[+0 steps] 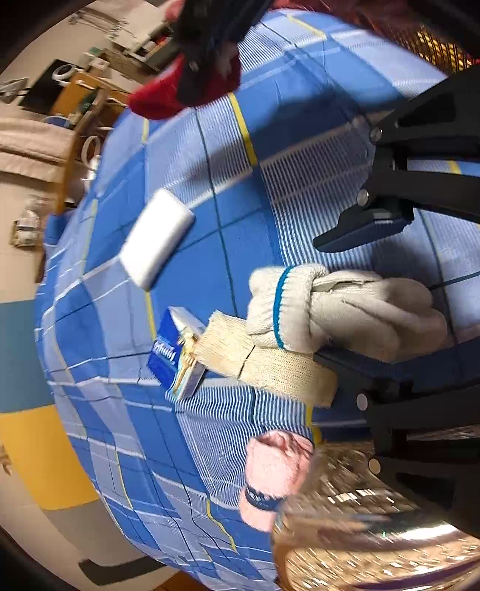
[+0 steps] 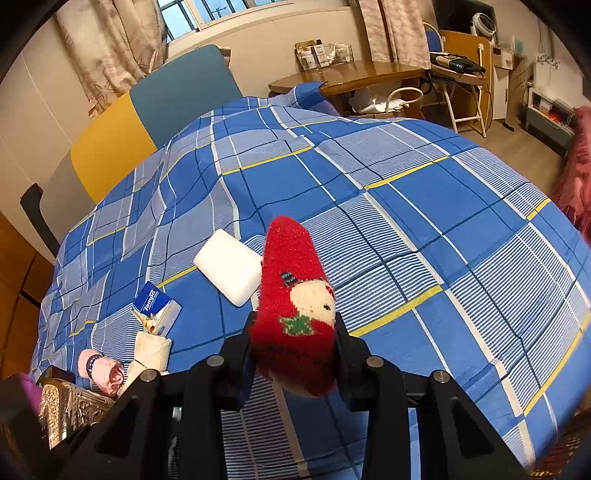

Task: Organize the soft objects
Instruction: 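Grasp the white knit glove with the left tool while the right tool holds the red sock, then carry the white glove into the gold tray and open the left tool while right holds sock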

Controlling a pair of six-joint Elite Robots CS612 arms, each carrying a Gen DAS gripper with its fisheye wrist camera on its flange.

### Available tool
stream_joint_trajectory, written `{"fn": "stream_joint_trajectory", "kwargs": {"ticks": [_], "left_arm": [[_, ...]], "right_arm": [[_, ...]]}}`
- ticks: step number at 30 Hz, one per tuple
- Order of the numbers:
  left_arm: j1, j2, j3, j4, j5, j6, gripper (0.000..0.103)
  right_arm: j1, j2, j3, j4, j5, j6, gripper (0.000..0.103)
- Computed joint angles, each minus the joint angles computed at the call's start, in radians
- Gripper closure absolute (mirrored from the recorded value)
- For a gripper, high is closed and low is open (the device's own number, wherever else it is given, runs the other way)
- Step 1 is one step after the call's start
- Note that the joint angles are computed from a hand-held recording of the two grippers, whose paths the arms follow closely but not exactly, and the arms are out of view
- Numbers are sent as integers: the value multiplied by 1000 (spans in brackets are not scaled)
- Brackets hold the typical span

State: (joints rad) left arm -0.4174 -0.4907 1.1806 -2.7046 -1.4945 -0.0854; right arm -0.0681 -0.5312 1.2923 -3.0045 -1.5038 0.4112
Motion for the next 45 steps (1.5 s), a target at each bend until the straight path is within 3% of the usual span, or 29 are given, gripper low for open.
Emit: {"fn": "stream_joint_trajectory", "kwargs": {"ticks": [3, 4, 8, 17, 27, 36, 45], "left_arm": [[3, 27, -42, 36, -18, 2, 49], [9, 30, -43, 33, -43, -19, 60], [23, 16, -10, -22, -101, -69, 68], [53, -45, 80, -154, -295, -176, 70], [96, -145, 196, -353, -419, -164, 69], [163, -209, 252, -458, -422, -137, 69], [265, -238, 301, -502, -310, -139, 69]], "right_arm": [[0, 1, -1, 2, 2, -1, 67], [0, 1, -2, 2, 4, -2, 67], [0, 2, -2, 3, 5, 0, 67], [3, 5, -7, 8, -10, 0, 67], [7, 11, -10, 5, -3, -21, 67], [19, 17, -14, -3, -24, -75, 67], [27, 16, -9, -34, -28, -107, 67]]}}
